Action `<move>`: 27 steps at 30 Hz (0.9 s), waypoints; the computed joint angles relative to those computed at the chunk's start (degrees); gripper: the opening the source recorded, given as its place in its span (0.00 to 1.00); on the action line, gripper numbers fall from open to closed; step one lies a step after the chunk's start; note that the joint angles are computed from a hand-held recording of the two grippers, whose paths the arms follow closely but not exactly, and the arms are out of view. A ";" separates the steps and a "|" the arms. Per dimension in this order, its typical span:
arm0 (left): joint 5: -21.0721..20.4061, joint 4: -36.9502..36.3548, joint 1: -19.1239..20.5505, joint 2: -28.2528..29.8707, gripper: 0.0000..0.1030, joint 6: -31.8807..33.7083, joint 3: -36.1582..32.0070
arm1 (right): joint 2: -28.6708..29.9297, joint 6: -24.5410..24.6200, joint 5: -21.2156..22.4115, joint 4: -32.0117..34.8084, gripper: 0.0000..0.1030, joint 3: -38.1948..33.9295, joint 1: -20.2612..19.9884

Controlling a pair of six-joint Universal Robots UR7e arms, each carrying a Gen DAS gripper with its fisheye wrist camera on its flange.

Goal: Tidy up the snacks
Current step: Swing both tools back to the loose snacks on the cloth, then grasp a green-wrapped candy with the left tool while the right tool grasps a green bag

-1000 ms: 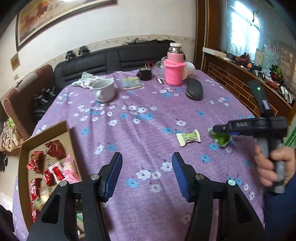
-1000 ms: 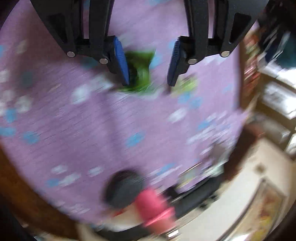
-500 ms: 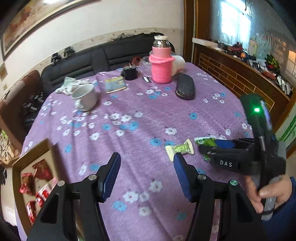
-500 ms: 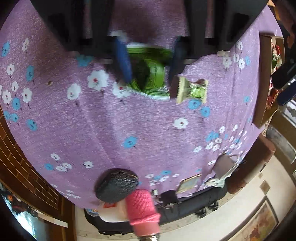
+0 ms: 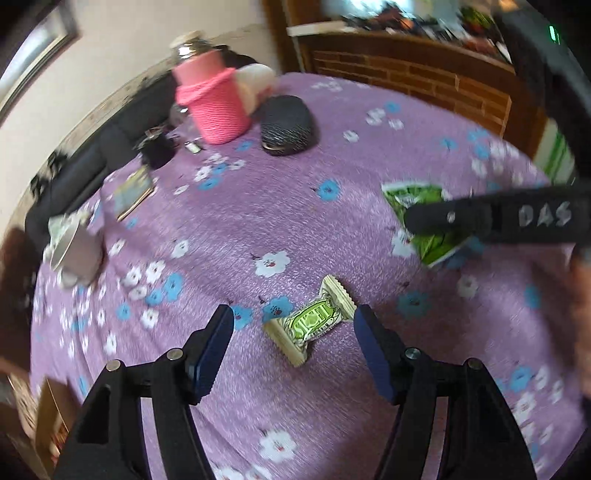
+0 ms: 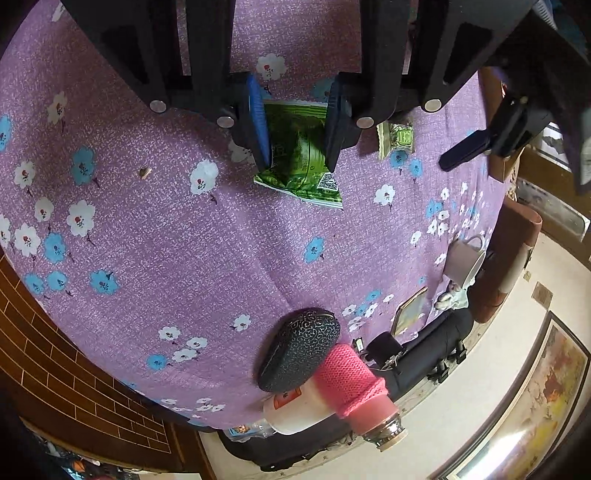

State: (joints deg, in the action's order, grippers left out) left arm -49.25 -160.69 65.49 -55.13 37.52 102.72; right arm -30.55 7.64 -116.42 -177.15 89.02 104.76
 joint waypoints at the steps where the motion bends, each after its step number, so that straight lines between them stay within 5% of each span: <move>1: -0.05 1.03 0.18 0.35 0.65 0.66 -0.54 | 0.02 -0.12 -0.04 0.08 0.28 -0.07 0.08; 7: -0.32 0.72 1.34 2.50 0.61 1.66 -2.77 | 0.20 -0.48 -0.49 -0.29 0.28 -0.07 0.13; 11: -0.27 -0.61 1.46 2.39 0.19 -2.36 -2.16 | 0.58 -1.28 -0.59 -0.41 0.29 -0.39 0.45; 21: -0.17 -3.13 1.36 -4.15 0.18 -18.49 5.15 | 2.09 -6.63 1.23 -2.81 0.29 -0.65 1.92; 27: 5.82 -20.81 -1.34 -8.67 0.18 -15.74 15.16 | 3.65 -13.09 3.43 -6.71 0.29 -0.12 4.01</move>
State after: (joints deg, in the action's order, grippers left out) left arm -43.44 -181.50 64.15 -63.80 21.79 117.89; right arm -26.90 -5.45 -112.99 -183.86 88.90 108.77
